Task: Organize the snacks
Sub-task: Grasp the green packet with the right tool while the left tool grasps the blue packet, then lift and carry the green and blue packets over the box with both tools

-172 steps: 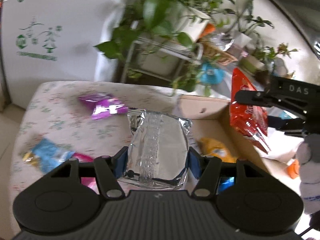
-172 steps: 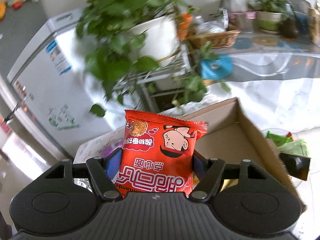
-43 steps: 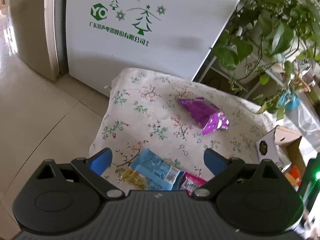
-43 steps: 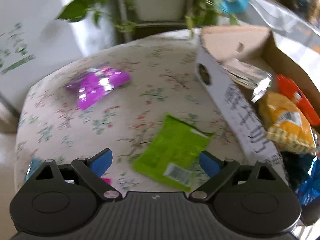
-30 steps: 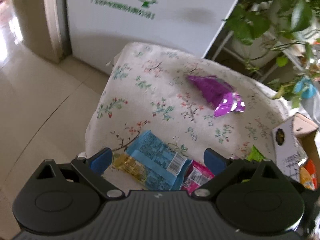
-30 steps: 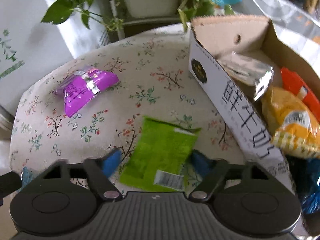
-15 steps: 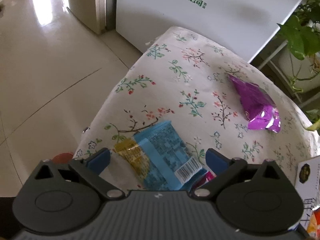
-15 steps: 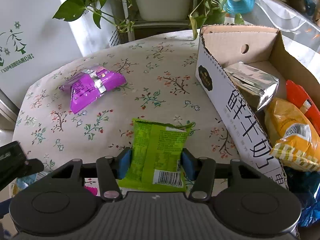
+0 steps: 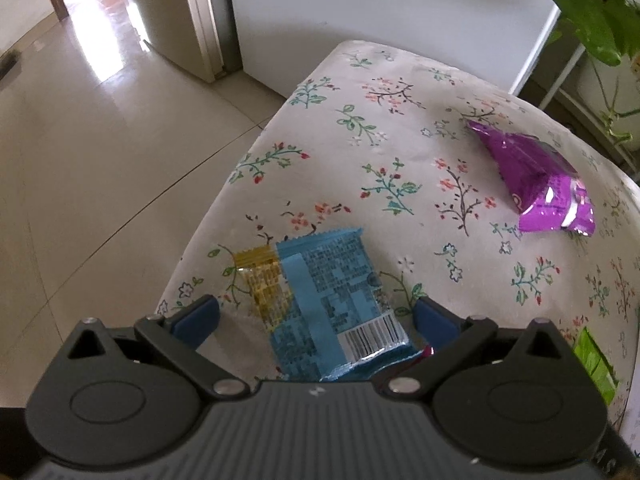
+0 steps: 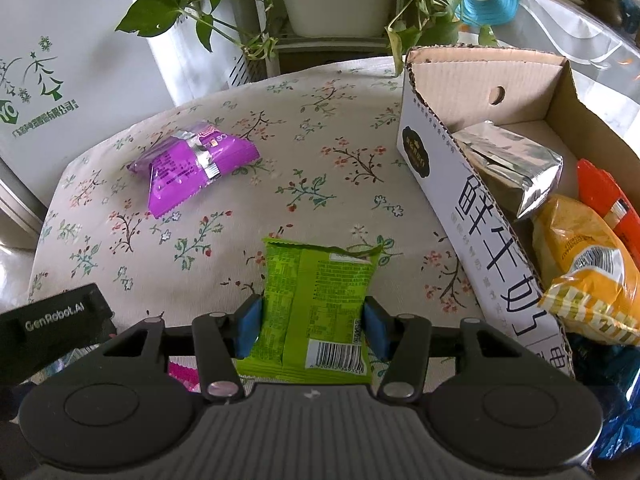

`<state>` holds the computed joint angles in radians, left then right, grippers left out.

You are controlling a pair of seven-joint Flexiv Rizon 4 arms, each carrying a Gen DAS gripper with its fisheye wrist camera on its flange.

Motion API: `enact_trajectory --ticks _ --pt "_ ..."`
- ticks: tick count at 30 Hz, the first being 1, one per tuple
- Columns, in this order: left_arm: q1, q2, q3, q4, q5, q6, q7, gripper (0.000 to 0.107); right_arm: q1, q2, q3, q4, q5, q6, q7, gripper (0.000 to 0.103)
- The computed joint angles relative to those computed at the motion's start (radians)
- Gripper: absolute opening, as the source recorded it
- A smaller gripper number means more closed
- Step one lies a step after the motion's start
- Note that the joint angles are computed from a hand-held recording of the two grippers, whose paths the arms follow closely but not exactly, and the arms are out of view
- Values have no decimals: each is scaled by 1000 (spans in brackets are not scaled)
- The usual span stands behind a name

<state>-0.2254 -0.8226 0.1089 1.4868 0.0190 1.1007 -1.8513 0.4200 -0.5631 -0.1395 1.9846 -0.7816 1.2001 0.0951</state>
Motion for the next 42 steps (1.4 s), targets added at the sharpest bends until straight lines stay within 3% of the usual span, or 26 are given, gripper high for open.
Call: enact_trajectory --ticks 6,10,12,17,33,38,42 --pt "20 3 -21 2 -4 -3 35 102 -7 4 3 8 3 17 -7 60" --pt "26 14 -28 27 -6 31 73 95 -12 10 9 18 19 31 -17 59" --pt "42 23 -51 53 -7 81 120 77 -12 14 6 25 21 43 -18 58" --pt "96 43 -128 105 -75 139 240 50 -7 26 -7 46 25 73 -4 58" --pt "180 83 -247 196 -286 208 464 50 11 68 -57 94 -39 167 14 58" --pt "208 97 -293 225 -331 238 525 50 31 88 -98 110 -124 200 41 58" --pt "263 113 -377 277 -365 306 626 50 31 108 -117 118 -208 220 73 58"
